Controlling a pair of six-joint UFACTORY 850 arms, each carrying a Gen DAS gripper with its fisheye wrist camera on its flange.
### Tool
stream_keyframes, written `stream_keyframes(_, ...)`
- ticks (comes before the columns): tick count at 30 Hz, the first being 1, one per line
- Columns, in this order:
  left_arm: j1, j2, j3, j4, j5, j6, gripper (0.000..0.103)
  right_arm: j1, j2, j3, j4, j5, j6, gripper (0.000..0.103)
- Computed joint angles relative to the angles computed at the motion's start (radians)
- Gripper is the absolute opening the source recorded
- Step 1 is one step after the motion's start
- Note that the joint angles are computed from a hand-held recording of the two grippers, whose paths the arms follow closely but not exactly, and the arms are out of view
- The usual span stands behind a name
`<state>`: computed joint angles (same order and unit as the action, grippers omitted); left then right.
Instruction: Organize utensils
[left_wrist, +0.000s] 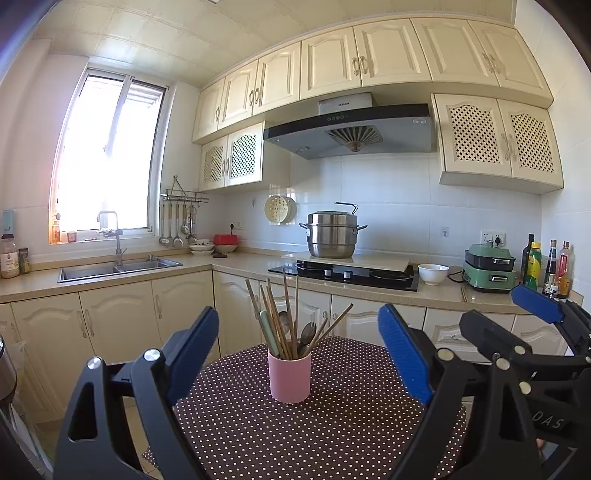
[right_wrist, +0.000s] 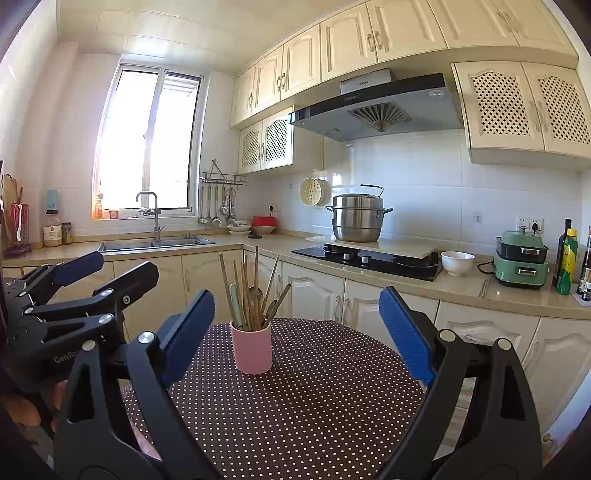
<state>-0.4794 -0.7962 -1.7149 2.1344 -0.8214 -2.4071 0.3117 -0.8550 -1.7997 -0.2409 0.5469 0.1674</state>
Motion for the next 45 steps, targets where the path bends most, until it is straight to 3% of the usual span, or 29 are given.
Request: stream_keyframes(45,0.007,-0.018,-0.015,-0.002,0.022,0.014,0.086,0.004,-0.009,-0.009,-0.004,-0.031,0.012,0.090)
